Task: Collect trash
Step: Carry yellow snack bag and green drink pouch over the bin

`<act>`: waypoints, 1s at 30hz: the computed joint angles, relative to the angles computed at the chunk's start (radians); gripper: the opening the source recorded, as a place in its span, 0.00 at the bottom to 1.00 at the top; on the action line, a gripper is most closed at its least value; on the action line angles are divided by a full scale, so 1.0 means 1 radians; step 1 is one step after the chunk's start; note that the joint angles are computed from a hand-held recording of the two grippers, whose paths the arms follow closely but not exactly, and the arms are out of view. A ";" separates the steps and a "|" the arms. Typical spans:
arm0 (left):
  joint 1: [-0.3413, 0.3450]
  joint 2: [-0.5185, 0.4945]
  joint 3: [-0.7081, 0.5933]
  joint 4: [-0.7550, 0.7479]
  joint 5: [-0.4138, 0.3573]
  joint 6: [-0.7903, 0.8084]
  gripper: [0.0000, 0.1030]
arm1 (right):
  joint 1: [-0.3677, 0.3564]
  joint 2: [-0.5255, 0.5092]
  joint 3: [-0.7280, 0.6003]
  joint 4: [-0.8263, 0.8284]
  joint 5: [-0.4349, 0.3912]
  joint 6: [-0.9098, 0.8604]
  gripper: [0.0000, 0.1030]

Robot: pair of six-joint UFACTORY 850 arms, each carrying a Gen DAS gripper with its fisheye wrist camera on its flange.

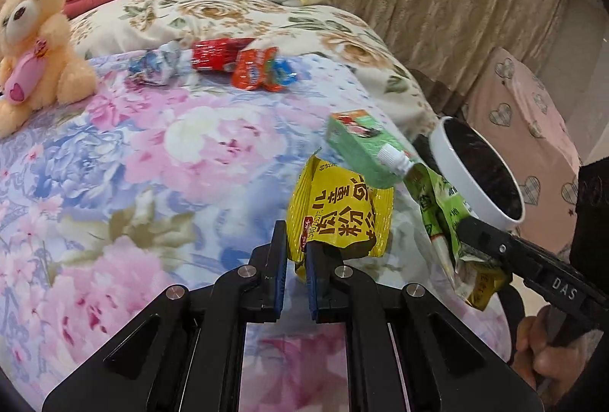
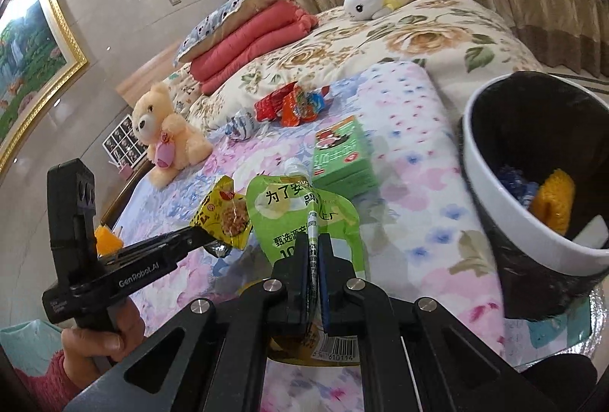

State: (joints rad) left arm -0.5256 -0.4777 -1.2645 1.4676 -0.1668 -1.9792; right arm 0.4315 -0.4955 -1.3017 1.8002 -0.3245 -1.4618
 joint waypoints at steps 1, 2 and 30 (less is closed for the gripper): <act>-0.005 -0.002 -0.006 -0.020 -0.001 0.023 0.07 | -0.004 0.009 0.011 0.024 0.003 -0.022 0.04; -0.011 -0.005 -0.011 -0.036 -0.002 0.043 0.07 | -0.008 0.014 0.017 0.037 0.004 -0.032 0.04; -0.088 -0.124 -0.251 -0.596 0.000 0.694 0.08 | -0.130 0.109 0.120 0.340 0.025 -0.280 0.04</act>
